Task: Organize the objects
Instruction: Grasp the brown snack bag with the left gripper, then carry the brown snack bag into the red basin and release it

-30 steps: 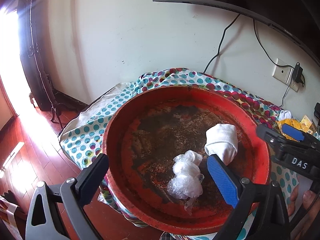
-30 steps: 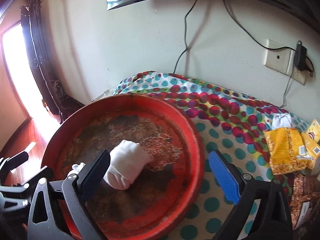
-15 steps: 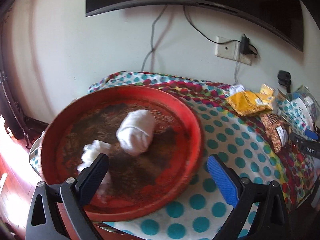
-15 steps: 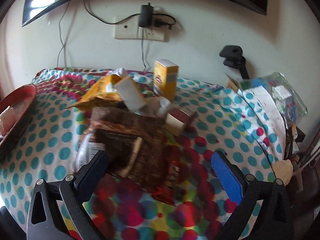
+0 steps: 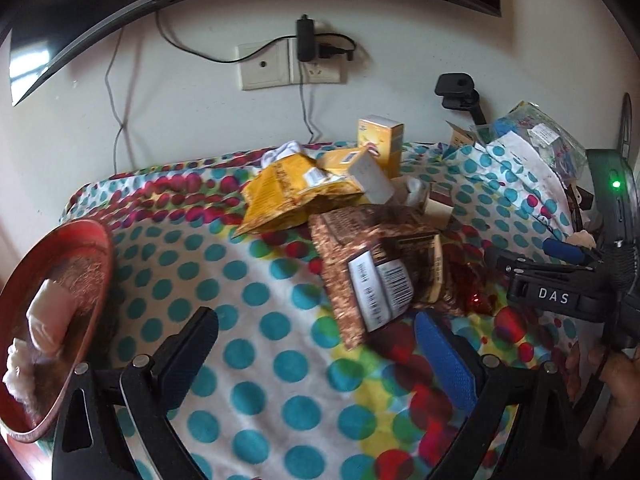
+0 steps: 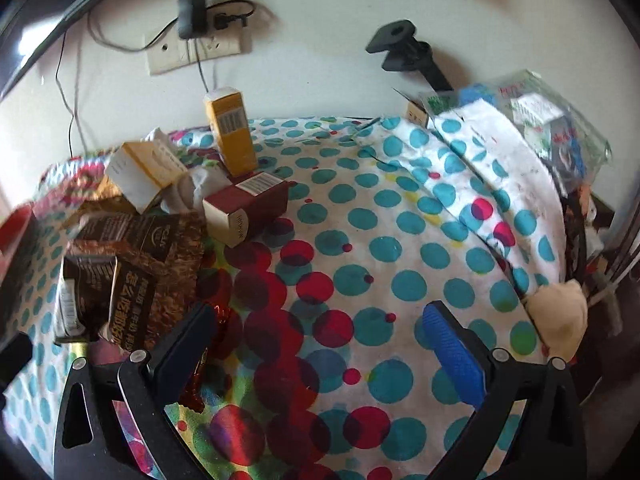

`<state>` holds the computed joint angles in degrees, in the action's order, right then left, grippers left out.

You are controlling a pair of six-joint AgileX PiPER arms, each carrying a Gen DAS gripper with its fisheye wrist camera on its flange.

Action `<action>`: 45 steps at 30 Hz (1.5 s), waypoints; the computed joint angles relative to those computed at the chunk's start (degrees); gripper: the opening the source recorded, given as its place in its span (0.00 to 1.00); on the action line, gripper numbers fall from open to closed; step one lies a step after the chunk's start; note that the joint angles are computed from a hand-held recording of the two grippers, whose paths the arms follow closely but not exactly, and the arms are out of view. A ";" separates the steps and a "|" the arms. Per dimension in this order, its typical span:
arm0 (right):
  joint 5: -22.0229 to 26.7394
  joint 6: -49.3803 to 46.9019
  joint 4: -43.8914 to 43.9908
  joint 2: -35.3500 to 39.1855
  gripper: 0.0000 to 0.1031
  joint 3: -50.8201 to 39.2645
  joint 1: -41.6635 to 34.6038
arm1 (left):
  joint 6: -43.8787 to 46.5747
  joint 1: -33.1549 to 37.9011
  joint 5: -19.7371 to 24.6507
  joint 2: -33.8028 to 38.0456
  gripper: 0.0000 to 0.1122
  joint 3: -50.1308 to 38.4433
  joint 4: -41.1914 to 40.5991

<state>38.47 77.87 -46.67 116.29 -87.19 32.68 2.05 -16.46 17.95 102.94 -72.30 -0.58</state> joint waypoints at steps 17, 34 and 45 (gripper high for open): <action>-13.51 21.49 -6.89 -6.55 1.00 13.82 -5.58 | -30.72 -11.17 21.80 24.02 0.92 -34.24 26.33; -15.96 24.18 -10.02 -7.14 1.00 15.23 -5.64 | -32.27 -9.07 15.45 16.59 0.63 -23.92 28.48; -12.30 12.43 -7.55 -3.44 1.00 7.75 1.63 | -40.76 -1.94 5.11 -0.96 0.63 -0.78 37.26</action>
<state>26.17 90.30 -54.22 112.86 -79.44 34.31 -38.70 -18.40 23.06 101.98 -73.08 36.69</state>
